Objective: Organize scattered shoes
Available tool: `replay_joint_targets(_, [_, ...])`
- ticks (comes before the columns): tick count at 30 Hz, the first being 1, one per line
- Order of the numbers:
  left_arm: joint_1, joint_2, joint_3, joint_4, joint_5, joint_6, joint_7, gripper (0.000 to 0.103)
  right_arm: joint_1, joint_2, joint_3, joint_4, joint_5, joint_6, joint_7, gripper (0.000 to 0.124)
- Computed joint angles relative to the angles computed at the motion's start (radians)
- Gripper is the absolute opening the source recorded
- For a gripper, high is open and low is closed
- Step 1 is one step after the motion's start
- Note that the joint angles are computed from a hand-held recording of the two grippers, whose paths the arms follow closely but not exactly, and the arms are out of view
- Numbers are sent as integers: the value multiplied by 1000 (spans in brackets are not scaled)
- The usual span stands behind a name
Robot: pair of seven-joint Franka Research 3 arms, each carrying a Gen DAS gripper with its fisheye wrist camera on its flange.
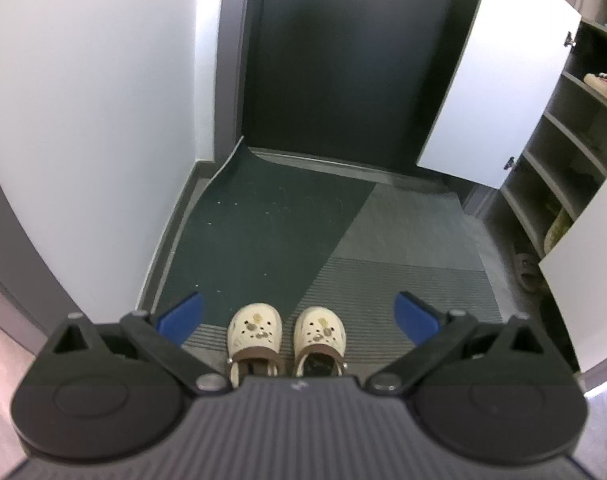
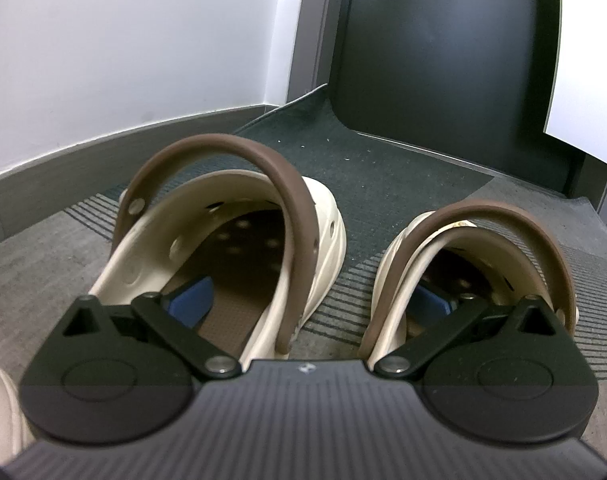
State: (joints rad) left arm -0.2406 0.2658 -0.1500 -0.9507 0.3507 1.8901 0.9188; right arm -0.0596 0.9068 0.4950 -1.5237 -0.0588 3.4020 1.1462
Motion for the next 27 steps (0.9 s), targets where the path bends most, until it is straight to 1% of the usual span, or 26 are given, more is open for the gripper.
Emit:
replay_joint_targets(1, [-3,-8,0,-12,8,6,0,103,11,-8,-8,-12,9,7,5,103])
replay_joint_targets(3, [-4,-23,-2,-32,9,13,-2,103,-26,-8,37,-21,-1,-21,17,103])
replay_joint_targets(4, [-2,-33,-4,-46,5,20,-3,103,-35,-13,47,-30,3,-18,19,103])
replay_joint_targets(5, [1,-47,-7,-63,0,30,-5,103,-22,-35,31,-42,21,-27,27,103])
replay_joint_targets(6, [3,-62,-9,-83,-2,43,-5,103,3,-65,-3,-48,45,-60,35,103])
replay_joint_targets(7, [4,-69,-11,-91,1,50,-7,103,38,-102,-45,-45,72,-136,37,103])
replay_joint_targets(8, [5,-90,-12,-118,9,72,-10,103,83,-143,-98,-24,93,-267,39,103])
replay_joint_targets(9, [6,-96,-13,-125,16,80,-12,103,115,-170,-134,-10,106,-349,51,103])
replay_joint_targets(11, [7,-116,-15,-151,37,105,-21,103,150,-209,-169,-15,144,-402,84,103])
replay_joint_targets(12, [9,-128,-15,-166,47,119,-27,103,158,-223,-176,-18,165,-417,92,103])
replay_joint_targets(13, [10,-136,-17,-175,55,128,-31,103,146,-241,-161,-31,203,-413,96,103])
replay_joint_targets(16, [9,-142,-24,-176,69,138,-46,103,103,-310,-109,-73,304,-391,80,103])
replay_joint_targets(18, [2,-134,-33,-163,70,135,-43,103,59,-360,-54,-95,370,-350,40,103])
replay_joint_targets(20, [-9,-120,-41,-137,65,126,-31,103,56,-392,-57,-86,413,-330,35,103])
replay_joint_targets(22, [-20,-102,-45,-104,49,118,-36,103,75,-414,-95,-51,441,-337,51,103])
replay_joint_targets(24, [-33,-81,-47,-66,35,122,-48,103,78,-422,-122,19,479,-360,69,103])
replay_joint_targets(25, [-38,-75,-46,-56,32,124,-52,103,63,-418,-114,57,505,-378,55,103])
replay_joint_targets(27, [-52,-46,-49,-12,15,121,-50,103,3,-396,-50,133,577,-431,-26,103])
